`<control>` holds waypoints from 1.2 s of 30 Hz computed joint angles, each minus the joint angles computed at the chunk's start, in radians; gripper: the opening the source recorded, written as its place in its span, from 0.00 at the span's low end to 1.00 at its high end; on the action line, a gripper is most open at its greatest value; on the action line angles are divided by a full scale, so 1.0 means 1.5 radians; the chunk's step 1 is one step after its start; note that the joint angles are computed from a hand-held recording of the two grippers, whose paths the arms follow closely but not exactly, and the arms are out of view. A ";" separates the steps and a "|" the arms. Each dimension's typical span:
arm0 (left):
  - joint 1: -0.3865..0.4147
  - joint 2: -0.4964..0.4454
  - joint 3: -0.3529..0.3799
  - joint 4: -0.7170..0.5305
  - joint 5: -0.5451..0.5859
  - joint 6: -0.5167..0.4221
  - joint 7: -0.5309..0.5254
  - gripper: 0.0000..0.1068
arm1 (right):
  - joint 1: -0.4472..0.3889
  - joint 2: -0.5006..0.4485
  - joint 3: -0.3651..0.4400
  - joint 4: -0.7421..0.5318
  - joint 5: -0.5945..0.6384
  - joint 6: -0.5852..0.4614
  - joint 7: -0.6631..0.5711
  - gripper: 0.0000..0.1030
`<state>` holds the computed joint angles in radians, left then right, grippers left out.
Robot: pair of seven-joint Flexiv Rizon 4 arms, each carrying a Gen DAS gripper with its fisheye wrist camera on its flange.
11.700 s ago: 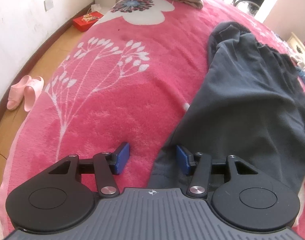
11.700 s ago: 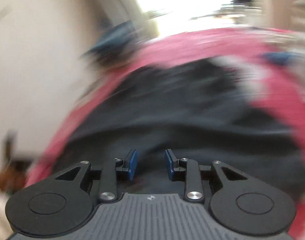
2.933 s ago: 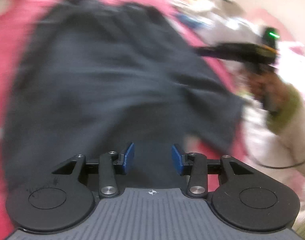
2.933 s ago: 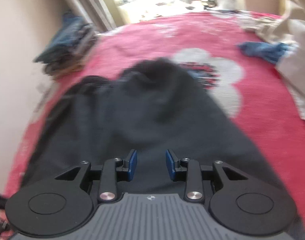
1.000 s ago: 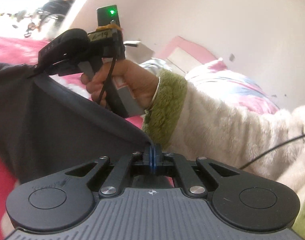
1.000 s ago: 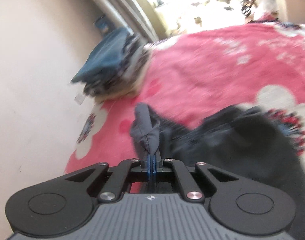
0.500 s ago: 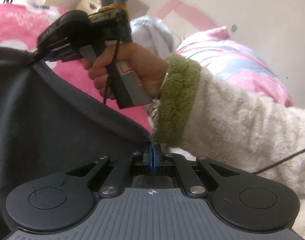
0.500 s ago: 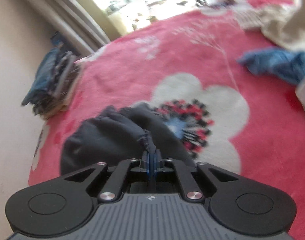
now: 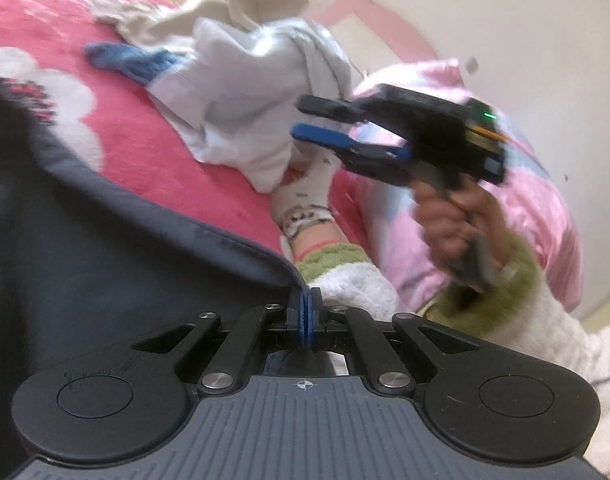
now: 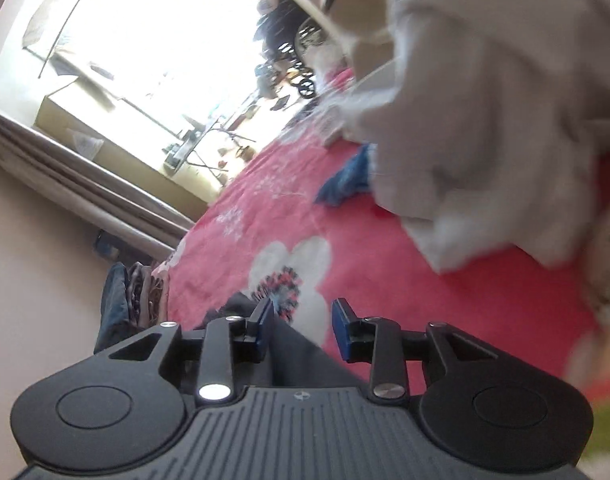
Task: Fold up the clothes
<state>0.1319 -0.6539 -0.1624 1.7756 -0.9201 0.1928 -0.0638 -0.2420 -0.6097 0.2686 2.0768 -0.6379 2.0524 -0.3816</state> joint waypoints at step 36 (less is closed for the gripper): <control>0.102 -0.004 0.056 -0.022 -0.070 0.126 -0.164 0.63 | 0.140 -0.042 0.042 -0.109 0.066 -0.186 -0.233 0.53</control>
<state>0.2844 -0.6604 -0.0777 1.7425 -1.0254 0.3823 -0.3102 -0.0327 -0.6723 0.3312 1.9132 -0.5382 1.7736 -0.7315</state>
